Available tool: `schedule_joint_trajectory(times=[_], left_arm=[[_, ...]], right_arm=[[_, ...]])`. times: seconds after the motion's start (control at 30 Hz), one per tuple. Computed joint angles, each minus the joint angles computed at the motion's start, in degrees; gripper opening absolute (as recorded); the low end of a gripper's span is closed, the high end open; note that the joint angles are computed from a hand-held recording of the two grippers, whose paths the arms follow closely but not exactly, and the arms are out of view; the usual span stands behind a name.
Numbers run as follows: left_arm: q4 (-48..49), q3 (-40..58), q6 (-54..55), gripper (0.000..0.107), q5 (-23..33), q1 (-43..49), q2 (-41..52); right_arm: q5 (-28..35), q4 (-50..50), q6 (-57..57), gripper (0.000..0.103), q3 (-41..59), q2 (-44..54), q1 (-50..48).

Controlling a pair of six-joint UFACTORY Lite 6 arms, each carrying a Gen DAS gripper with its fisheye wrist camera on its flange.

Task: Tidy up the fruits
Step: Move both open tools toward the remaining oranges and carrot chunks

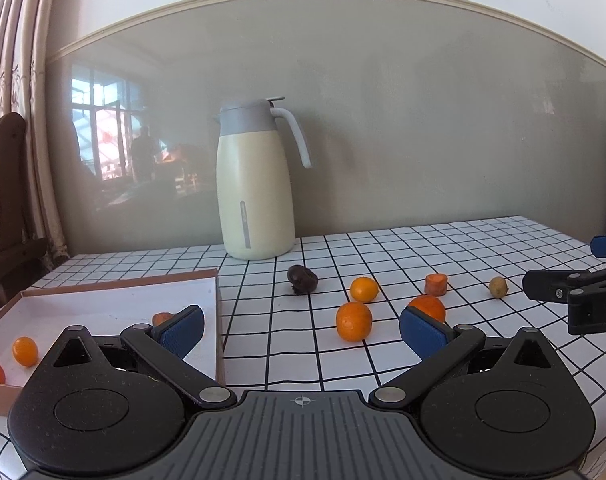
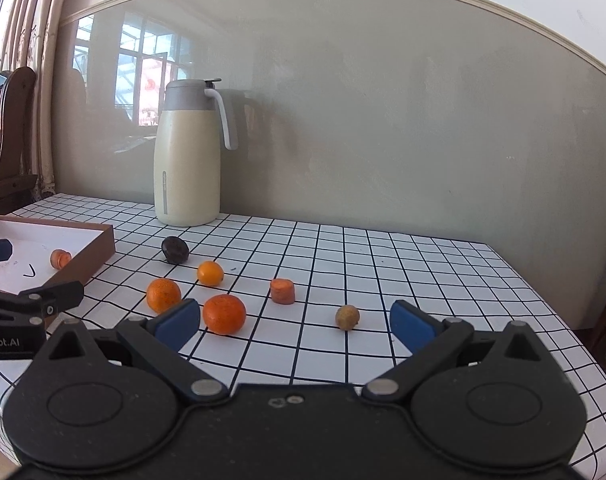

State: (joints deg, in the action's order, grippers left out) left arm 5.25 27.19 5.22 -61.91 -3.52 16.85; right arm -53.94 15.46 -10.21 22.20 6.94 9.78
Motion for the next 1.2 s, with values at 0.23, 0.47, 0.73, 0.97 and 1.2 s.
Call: schedule_joint_trajectory(times=[0.23, 0.47, 0.73, 0.97, 1.2], left_arm=[[-2.37, 3.09, 0.87, 0.103, -0.99, -3.59, 3.66], [-5.77, 5.69, 3.07, 0.103, -0.60, -7.77, 6.19], [-4.73, 8.78, 2.64, 0.103, 1.49, -6.54, 8.38], [-3.97, 12.11, 1.60, 0.103, 2.84, -5.84, 11.11], [-3.97, 15.87, 1.52, 0.102, 4.90, -5.96, 13.92]], right_arm=[[0.69, -2.40, 1.32, 0.096, 1.83, 2.72, -4.74], [0.75, -4.45, 1.39, 0.096, 5.10, 6.54, -6.87], [1.51, -4.87, 0.93, 0.095, 8.77, 9.52, -5.54], [2.27, -4.48, 0.73, 0.095, 11.08, 11.93, -4.73], [3.58, -4.06, 0.18, 0.093, 13.78, 14.51, -3.60]])
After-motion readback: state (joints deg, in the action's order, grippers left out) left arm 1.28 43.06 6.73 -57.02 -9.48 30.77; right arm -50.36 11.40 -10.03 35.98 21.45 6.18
